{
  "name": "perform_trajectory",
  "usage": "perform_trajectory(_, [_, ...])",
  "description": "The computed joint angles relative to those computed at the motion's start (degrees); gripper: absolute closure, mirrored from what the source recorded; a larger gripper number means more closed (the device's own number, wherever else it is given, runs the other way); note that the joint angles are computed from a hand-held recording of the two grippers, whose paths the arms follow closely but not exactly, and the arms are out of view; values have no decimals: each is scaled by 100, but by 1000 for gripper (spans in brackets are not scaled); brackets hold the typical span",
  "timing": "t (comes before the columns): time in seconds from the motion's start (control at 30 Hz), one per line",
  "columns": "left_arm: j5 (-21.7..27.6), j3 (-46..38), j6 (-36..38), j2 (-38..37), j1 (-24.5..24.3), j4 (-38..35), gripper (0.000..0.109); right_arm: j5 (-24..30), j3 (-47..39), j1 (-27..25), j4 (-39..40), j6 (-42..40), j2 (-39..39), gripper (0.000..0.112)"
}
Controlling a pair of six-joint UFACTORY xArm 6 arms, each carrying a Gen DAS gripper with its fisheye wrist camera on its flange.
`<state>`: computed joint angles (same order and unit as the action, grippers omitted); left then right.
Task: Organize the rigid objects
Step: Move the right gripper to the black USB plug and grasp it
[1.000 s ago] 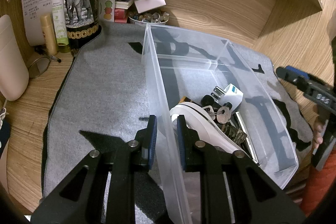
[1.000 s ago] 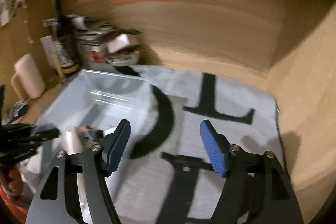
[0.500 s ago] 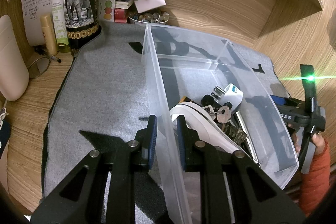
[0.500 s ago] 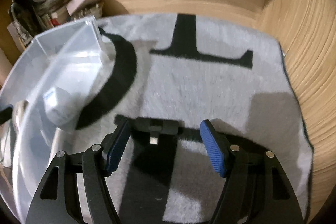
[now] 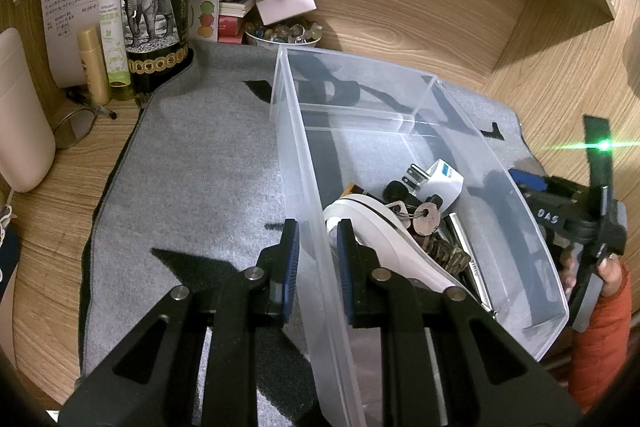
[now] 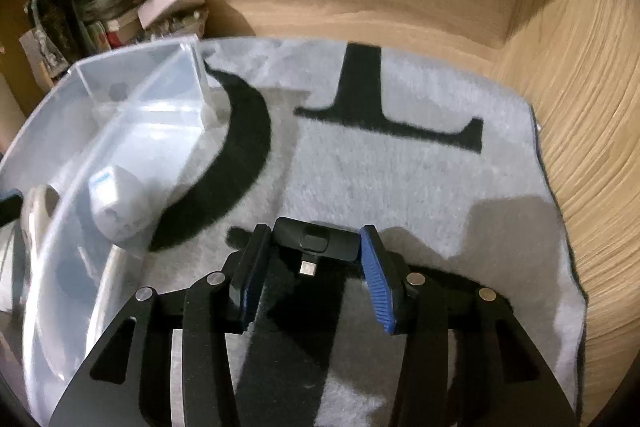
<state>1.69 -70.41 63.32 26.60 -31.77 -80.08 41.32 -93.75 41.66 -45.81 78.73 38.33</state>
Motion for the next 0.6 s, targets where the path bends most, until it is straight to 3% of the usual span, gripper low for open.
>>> perform_trajectory(0.4, [-2, -1, 9, 0, -1, -10, 91, 25, -404, 252, -957, 202, -113, 70])
perform_trajectory(0.6, [-2, -2, 12, 1, -4, -13, 91, -111, -945, 367, -1021, -159, 167, 70])
